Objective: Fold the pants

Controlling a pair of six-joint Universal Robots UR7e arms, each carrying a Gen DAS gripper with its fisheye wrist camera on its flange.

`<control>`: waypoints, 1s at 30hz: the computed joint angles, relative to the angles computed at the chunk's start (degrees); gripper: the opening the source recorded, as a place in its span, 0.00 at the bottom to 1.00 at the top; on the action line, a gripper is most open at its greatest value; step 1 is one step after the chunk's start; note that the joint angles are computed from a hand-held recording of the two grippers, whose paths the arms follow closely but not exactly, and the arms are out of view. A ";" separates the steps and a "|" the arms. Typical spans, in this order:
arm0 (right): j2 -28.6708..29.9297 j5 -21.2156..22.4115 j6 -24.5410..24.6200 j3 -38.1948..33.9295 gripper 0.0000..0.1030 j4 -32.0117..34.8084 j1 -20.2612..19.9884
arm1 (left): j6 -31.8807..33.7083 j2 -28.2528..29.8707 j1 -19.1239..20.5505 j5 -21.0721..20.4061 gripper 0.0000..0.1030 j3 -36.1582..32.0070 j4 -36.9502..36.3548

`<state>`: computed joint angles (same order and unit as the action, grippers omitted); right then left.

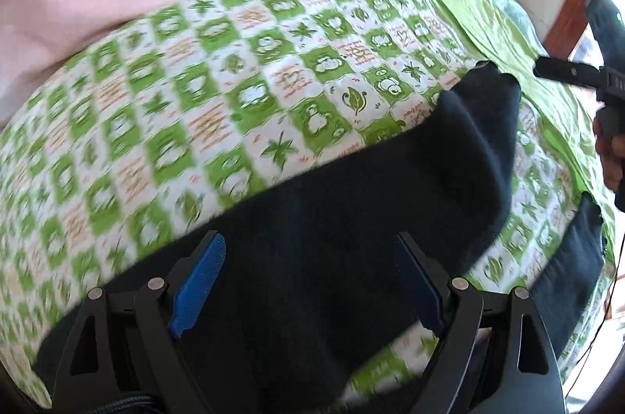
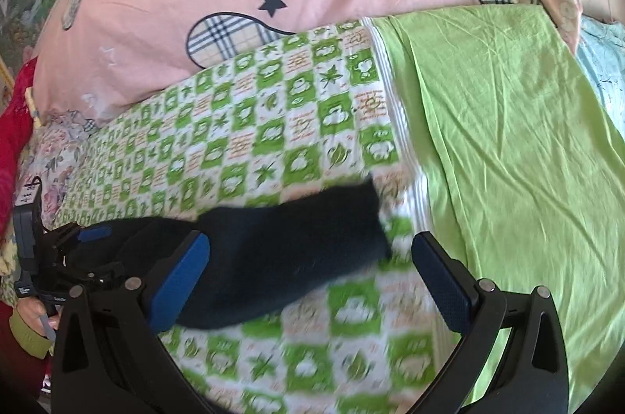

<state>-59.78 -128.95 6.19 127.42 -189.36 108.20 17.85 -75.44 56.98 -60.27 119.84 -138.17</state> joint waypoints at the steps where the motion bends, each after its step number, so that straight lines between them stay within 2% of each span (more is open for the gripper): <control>1: 0.06 0.34 -0.76 -0.67 1.00 0.73 -0.66 | 0.90 1.69 0.31 -0.18 0.85 -1.28 0.24; 4: 0.49 1.63 -1.82 -3.07 0.99 4.02 -2.92 | 3.17 5.90 1.08 -0.61 0.85 -4.60 1.18; 7: 0.59 4.74 -1.65 -5.19 0.91 8.64 -5.40 | 4.25 10.30 1.80 0.62 0.84 -7.94 2.00; 9: 0.68 6.09 -0.63 -6.43 0.71 12.23 -6.77 | 4.16 11.98 2.40 0.23 0.77 -9.84 4.68; 10: 0.68 6.53 -0.63 -6.59 0.65 12.92 -7.09 | 3.93 12.65 2.75 -0.48 0.75 -10.78 6.53; 12: 0.74 7.18 -1.13 -6.72 0.40 13.54 -7.42 | 4.41 13.07 3.25 -2.12 0.65 -11.64 8.05; 13: 0.82 6.85 -1.51 -6.71 0.37 13.33 -7.29 | 4.49 13.14 3.40 -3.01 0.61 -12.06 8.86; 14: 0.73 6.37 -2.38 -6.44 0.26 12.61 -7.01 | 4.26 13.16 3.61 -4.38 0.50 -12.72 10.30; 15: 0.64 6.17 -2.85 -6.21 0.10 11.92 -6.83 | 4.20 13.12 3.79 -5.38 0.34 -13.15 11.21; 16: 0.37 6.21 -3.03 -5.92 0.06 11.30 -6.74 | 4.18 12.89 3.78 -6.29 0.25 -13.22 11.75; 17: -0.16 6.76 -3.14 -5.39 0.06 10.41 -6.71 | 4.17 12.31 3.55 -6.78 0.12 -12.87 11.95; 18: -0.89 7.38 -3.63 -4.49 0.06 8.96 -6.48 | 4.05 11.72 3.25 -7.18 0.08 -12.29 11.82; 23: -3.73 7.79 -5.31 -0.74 0.05 4.96 -4.57 | 2.27 6.19 1.77 -9.88 0.05 -7.94 11.43; 30: -7.62 7.24 -6.80 6.31 0.04 0.35 -1.26 | -0.09 -3.85 -1.69 -9.96 0.04 2.08 9.79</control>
<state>-67.40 -121.71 -0.61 133.73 -189.01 106.94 17.76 -79.29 55.30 -70.23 121.93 -128.38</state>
